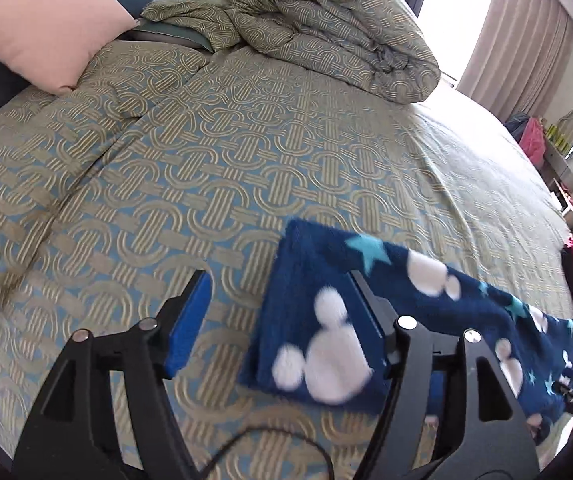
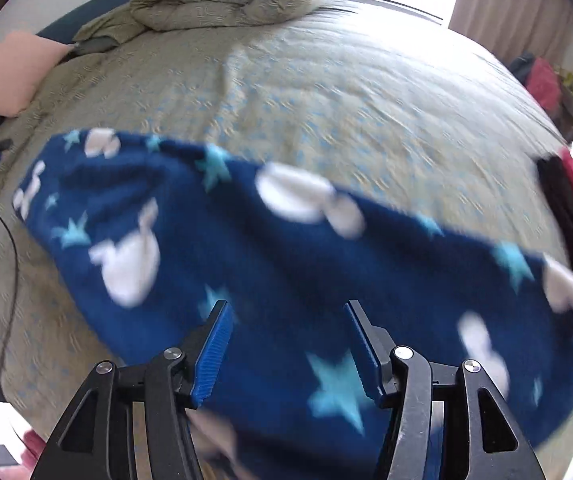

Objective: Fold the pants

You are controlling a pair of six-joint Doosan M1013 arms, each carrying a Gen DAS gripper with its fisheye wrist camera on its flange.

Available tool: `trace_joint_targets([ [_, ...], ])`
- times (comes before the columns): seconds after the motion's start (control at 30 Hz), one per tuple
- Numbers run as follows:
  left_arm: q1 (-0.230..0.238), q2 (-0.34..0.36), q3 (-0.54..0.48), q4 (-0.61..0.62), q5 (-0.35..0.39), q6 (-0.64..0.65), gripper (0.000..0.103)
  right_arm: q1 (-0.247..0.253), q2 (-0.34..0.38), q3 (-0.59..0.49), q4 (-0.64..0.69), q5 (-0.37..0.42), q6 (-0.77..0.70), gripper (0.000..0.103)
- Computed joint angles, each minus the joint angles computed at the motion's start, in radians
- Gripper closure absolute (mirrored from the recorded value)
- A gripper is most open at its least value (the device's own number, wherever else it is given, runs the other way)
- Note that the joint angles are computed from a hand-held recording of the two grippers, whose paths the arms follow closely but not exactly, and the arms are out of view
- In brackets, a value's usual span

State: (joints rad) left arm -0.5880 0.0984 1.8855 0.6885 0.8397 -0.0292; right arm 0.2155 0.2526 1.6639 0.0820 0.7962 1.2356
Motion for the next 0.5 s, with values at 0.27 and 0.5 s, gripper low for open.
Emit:
trace_joint_targets([
  [0.27,-0.113,0.021,-0.015,-0.005,0.015,-0.057,0.034,-0.036,-0.108,0.183,-0.122,-0.029,0.233,0.043],
  [0.5,-0.156,0.044,-0.057,-0.072,0.005,-0.023,0.034,-0.019,-0.114,0.196,-0.049,-0.101,0.148,0.043],
])
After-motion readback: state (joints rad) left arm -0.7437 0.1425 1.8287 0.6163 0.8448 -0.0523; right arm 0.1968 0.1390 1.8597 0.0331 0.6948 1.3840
